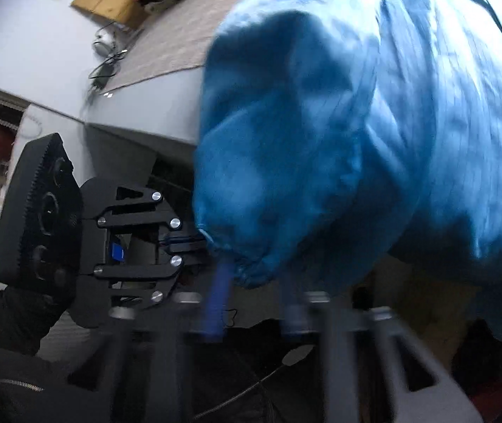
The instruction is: Fold clothes
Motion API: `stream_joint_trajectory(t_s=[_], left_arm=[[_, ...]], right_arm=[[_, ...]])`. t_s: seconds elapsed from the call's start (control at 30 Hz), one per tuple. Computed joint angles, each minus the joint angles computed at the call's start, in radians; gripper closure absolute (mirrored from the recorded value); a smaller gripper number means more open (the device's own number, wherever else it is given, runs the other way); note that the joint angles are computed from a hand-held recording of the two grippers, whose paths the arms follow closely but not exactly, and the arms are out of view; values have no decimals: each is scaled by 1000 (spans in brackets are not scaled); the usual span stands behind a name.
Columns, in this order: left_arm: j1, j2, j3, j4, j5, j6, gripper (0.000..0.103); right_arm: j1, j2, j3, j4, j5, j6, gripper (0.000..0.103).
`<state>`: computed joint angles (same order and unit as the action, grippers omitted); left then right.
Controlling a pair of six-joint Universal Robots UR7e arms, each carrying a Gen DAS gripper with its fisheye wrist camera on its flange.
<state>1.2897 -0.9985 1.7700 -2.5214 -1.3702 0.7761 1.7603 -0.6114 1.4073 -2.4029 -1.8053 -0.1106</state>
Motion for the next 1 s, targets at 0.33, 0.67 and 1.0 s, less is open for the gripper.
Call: stream_joint_trajectory(t_s=[0.33,0.67,1.0], left_arm=[[-59,-93,109,11,19,-24,102],[-53,-57,136,95,142,-89,98],[-87,-66,-52,72,35,-170,100]], right_arm=[[39,-51,30,-17,-92,-75,82],[27,32,-24,65,-196,-56,97],[45,-176,122,-231,-115,-23,73]])
